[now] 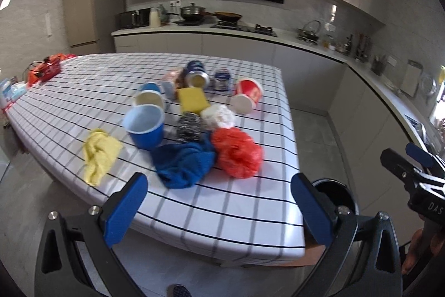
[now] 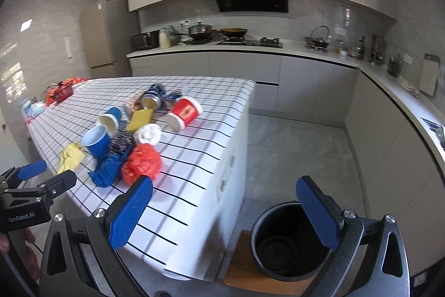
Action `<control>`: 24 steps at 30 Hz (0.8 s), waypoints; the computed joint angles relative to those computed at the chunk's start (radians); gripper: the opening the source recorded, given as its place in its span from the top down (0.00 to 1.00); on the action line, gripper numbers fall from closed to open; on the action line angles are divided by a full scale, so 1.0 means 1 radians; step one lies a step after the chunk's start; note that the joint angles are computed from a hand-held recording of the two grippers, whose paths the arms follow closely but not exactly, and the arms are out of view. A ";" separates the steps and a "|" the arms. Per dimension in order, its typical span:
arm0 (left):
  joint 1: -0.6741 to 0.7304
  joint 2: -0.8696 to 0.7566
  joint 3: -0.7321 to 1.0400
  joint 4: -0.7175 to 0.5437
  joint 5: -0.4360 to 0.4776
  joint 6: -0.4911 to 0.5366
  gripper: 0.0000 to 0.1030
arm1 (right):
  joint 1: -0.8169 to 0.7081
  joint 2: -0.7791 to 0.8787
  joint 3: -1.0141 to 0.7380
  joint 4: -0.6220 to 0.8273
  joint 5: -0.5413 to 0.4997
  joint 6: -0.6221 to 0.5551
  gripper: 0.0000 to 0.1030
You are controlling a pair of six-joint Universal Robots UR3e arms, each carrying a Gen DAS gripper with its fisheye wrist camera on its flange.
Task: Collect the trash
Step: 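Grasp the yellow cloth with the left tool while the right tool grasps the red plastic bag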
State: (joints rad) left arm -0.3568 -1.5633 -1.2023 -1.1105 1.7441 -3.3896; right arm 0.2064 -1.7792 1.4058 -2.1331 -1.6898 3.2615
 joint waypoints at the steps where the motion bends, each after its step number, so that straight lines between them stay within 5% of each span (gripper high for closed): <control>1: 0.012 0.008 -0.011 0.005 -0.004 0.003 0.00 | 0.012 0.019 -0.011 -0.007 -0.002 0.003 0.00; 10: 0.172 0.098 -0.108 -0.017 -0.135 0.050 0.00 | 0.107 0.209 -0.159 -0.042 -0.009 0.028 0.00; 17: 0.359 0.186 -0.224 -0.016 -0.265 0.108 0.00 | 0.161 0.359 -0.271 -0.032 0.001 0.054 0.10; 24: 0.470 0.204 -0.327 0.031 -0.286 0.198 0.02 | 0.219 0.525 -0.422 0.017 -0.010 0.084 0.20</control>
State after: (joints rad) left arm 0.1127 -1.3590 -1.5296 -1.0793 1.4580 -3.1919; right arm 0.4251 -1.2541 0.9839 -2.1164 -1.6999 3.3453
